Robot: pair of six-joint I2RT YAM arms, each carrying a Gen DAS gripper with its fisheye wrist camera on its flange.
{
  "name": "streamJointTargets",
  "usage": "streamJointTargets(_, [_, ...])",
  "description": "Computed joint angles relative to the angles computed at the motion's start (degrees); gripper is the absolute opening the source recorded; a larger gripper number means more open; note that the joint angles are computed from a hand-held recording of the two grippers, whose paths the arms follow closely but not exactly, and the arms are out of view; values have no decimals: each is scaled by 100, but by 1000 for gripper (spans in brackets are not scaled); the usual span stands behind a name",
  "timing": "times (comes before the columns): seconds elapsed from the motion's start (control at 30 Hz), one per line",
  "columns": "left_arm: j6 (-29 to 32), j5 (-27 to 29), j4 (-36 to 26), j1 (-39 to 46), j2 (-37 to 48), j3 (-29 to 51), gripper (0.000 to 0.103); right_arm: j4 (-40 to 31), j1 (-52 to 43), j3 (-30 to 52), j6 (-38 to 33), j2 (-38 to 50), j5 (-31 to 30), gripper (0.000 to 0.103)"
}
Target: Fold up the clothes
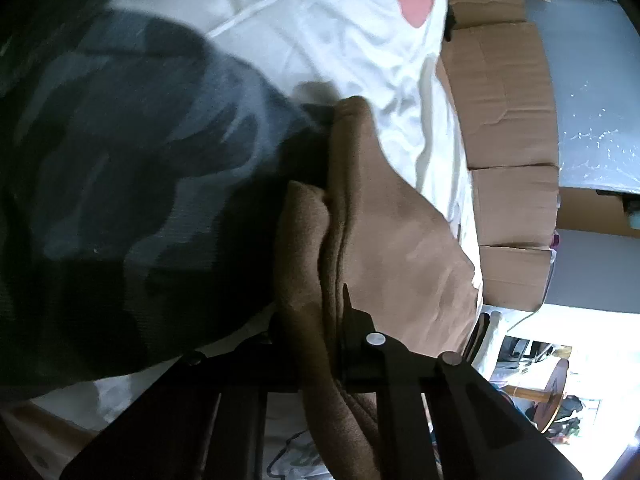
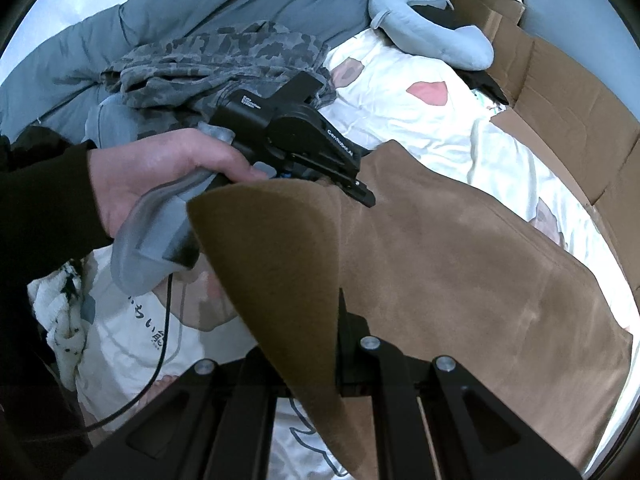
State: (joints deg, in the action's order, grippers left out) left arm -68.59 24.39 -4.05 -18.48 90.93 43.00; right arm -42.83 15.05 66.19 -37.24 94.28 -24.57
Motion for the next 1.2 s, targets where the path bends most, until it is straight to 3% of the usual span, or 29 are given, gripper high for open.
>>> streamJointTargets(0.43, [305,-632,-1642,-445,-63,1565,9,-686,-920,304,-506,-1,-800,5])
streamJointTargets(0.7, [243,-1205,-2604,-1004,499,3209,9,-1458,-1766,724,-972,252,-1440,5])
streamJointTargets(1.0, [467,-1626,-4116,-1566,1905,5859,9,-2226,-2782,1435,-1242,737,-1802,5])
streamJointTargets(1.2, [737,-1875,-5726,-1921,3598,8734,9,-2958,-3339,2155,-1509,1343,-1903,5])
